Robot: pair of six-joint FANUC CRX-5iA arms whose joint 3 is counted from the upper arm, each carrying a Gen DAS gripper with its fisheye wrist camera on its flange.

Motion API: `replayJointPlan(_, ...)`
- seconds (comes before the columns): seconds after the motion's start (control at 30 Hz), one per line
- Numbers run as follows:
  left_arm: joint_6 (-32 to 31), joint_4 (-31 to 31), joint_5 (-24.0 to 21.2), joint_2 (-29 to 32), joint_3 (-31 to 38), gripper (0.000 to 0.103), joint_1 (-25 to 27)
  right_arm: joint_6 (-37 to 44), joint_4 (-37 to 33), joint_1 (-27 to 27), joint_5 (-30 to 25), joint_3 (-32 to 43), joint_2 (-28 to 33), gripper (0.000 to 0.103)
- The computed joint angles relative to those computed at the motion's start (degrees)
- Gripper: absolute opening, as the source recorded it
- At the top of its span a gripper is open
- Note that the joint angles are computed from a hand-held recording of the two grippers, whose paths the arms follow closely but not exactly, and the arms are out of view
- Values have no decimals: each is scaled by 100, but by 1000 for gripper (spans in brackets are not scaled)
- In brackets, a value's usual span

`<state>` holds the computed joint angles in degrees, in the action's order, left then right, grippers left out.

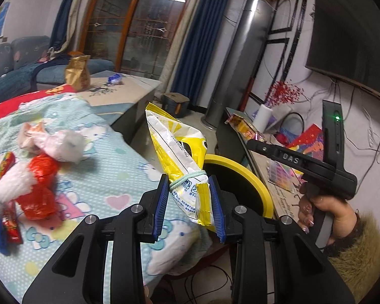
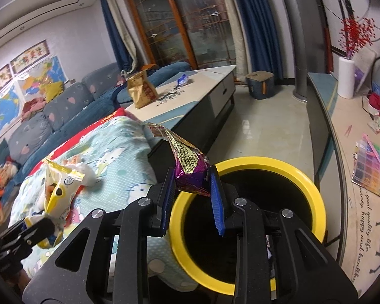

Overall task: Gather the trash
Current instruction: 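Carry the yellow snack bag and gold-purple wrapper over the yellow bin, then open the left tool over the bin while the right tool releases its wrapper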

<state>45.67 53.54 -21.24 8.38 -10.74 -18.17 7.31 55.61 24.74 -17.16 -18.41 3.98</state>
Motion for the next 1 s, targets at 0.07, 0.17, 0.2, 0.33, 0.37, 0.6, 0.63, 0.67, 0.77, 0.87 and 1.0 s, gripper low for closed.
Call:
replayJointPlan(0.07,-58,-5,-28,65,66,30,-55,-161,75,-58,-16,-53,-12,21)
replayJointPlan(0.17,-115,-35,-64,171,173,30,-126,-343,171,-144,-45,-120,-36,21)
replayJointPlan(0.2,-105,-72,-91,214,222,30,-147,-389,196,-163,-59,-135,-39,21)
replayJointPlan(0.33,-116,-159,-167,361,371,30,-211,-645,369,-255,-151,-245,-54,21)
replayJointPlan(0.37,-131,-168,-191,407,411,30,-235,-678,366,-272,-182,-259,-48,21)
replayJointPlan(0.6,-135,-272,-292,613,573,30,-318,-726,133,-406,-244,-369,-22,21)
replayJointPlan(0.63,-133,-286,-318,641,597,30,-321,-720,104,-431,-242,-377,-13,21)
replayJointPlan(0.67,-113,-322,-341,681,637,30,-335,-699,51,-444,-254,-380,-4,21)
replayJointPlan(0.77,-117,-336,-379,781,713,30,-376,-560,-198,-460,-325,-344,30,21)
replayJointPlan(0.87,-18,-460,-433,896,847,30,-402,-479,-381,-469,-377,-336,41,21)
replayJointPlan(1.0,75,-620,-484,1048,1028,30,-440,-292,-704,-474,-438,-292,79,21)
